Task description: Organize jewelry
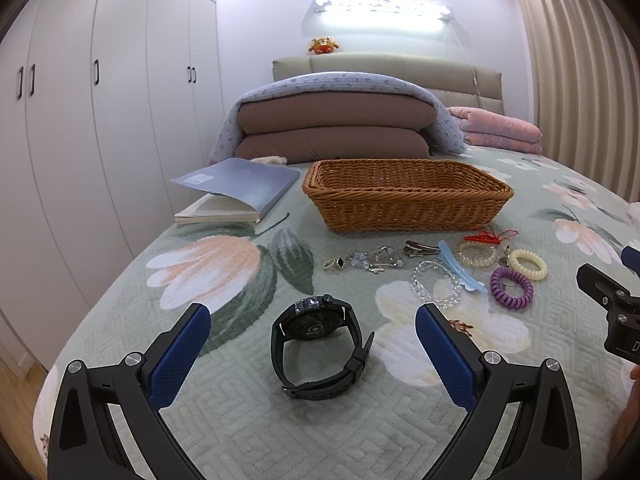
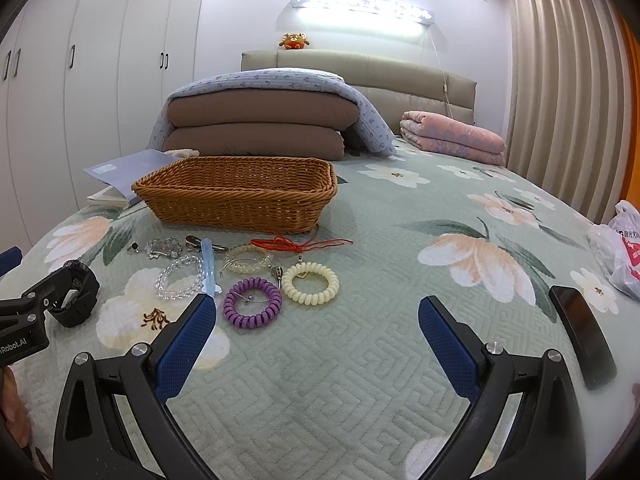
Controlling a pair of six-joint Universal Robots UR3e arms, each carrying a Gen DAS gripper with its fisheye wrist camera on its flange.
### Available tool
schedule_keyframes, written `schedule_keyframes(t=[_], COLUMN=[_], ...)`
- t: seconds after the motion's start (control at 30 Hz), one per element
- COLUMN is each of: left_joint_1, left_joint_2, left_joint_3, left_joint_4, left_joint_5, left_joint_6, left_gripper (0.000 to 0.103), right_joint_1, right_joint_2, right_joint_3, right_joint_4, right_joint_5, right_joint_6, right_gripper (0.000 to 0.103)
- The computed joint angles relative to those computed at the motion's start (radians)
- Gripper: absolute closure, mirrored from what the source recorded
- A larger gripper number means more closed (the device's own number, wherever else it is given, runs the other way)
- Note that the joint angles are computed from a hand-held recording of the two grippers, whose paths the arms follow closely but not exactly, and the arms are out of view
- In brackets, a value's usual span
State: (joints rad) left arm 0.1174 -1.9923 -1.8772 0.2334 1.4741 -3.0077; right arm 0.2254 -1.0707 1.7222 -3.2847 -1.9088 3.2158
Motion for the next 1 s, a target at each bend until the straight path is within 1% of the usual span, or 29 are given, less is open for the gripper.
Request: schedule_keyframes(t=[0.3, 0.37, 0.43, 0.47, 0.5, 0.57, 0.63, 0.67, 0.7, 0.73, 0.77, 0.8, 0.83, 0.87, 0.9, 0.93, 0.97, 1.0], left_joint_1=[-0.002, 0.01, 0.057, 0.092, 0.13, 0.221, 0.312, 0.342, 0.36, 0.363, 0.359, 0.347, 0.336, 0.327, 0.313, 0.301, 0.284, 0.271], left_joint_2=[0.001, 0.011, 0.045, 0.064, 0.079, 0.101, 0.098, 0.093, 0.088, 0.084, 0.081, 0.073, 0.061, 0.053, 0.04, 0.034, 0.023, 0.016], left_joint_3=[-0.001, -0.007, -0.019, -0.022, -0.02, 0.007, 0.033, 0.04, 0.051, 0.065, 0.071, 0.088, 0.112, 0.13, 0.158, 0.171, 0.188, 0.198], left_joint_4=[0.001, -0.008, -0.049, -0.08, -0.118, -0.246, -0.355, -0.39, -0.423, -0.449, -0.466, -0.496, -0.544, -0.587, -0.644, -0.668, -0.688, -0.696], left_joint_5=[0.002, -0.022, -0.098, -0.138, -0.18, -0.301, -0.439, -0.492, -0.525, -0.529, -0.519, -0.51, -0.513, -0.52, -0.518, -0.508, -0.489, -0.471], left_joint_6=[0.0, 0.002, 0.003, -0.001, -0.003, -0.007, -0.019, -0.019, -0.015, -0.01, -0.004, 0.005, 0.024, 0.041, 0.058, 0.064, 0.067, 0.065], left_gripper=[0.001, 0.001, 0.001, 0.001, 0.001, 0.001, 0.001, 0.004, 0.009, 0.011, 0.016, 0.024, 0.028, 0.037, 0.043, 0.045, 0.048, 0.05], right_joint_1=[0.001, -0.003, -0.02, -0.031, -0.041, -0.062, -0.072, -0.08, -0.088, -0.091, -0.095, -0.096, -0.097, -0.104, -0.119, -0.135, -0.165, -0.188], right_joint_2=[0.001, -0.001, -0.011, -0.018, -0.024, -0.031, -0.03, -0.032, -0.034, -0.036, -0.035, -0.029, -0.022, -0.018, -0.017, -0.02, -0.024, -0.019], right_joint_3=[-0.002, -0.003, 0.006, 0.013, 0.016, 0.013, -0.003, -0.01, -0.018, -0.026, -0.037, -0.058, -0.081, -0.101, -0.118, -0.13, -0.146, -0.171], right_joint_4=[0.002, 0.009, 0.016, 0.018, 0.026, 0.054, 0.087, 0.101, 0.111, 0.121, 0.127, 0.143, 0.162, 0.184, 0.212, 0.24, 0.287, 0.334], right_joint_5=[-0.003, -0.001, 0.024, 0.039, 0.052, 0.079, 0.082, 0.091, 0.098, 0.099, 0.096, 0.082, 0.068, 0.062, 0.074, 0.102, 0.165, 0.213], right_joint_6=[0.004, 0.012, 0.027, 0.038, 0.048, 0.065, 0.082, 0.089, 0.093, 0.095, 0.09, 0.074, 0.059, 0.047, 0.043, 0.042, 0.035, 0.034], right_gripper=[0.001, 0.001, 0.001, 0.003, 0.008, 0.012, 0.014, 0.014, 0.015, 0.017, 0.024, 0.035, 0.041, 0.046, 0.048, 0.049, 0.05, 0.054])
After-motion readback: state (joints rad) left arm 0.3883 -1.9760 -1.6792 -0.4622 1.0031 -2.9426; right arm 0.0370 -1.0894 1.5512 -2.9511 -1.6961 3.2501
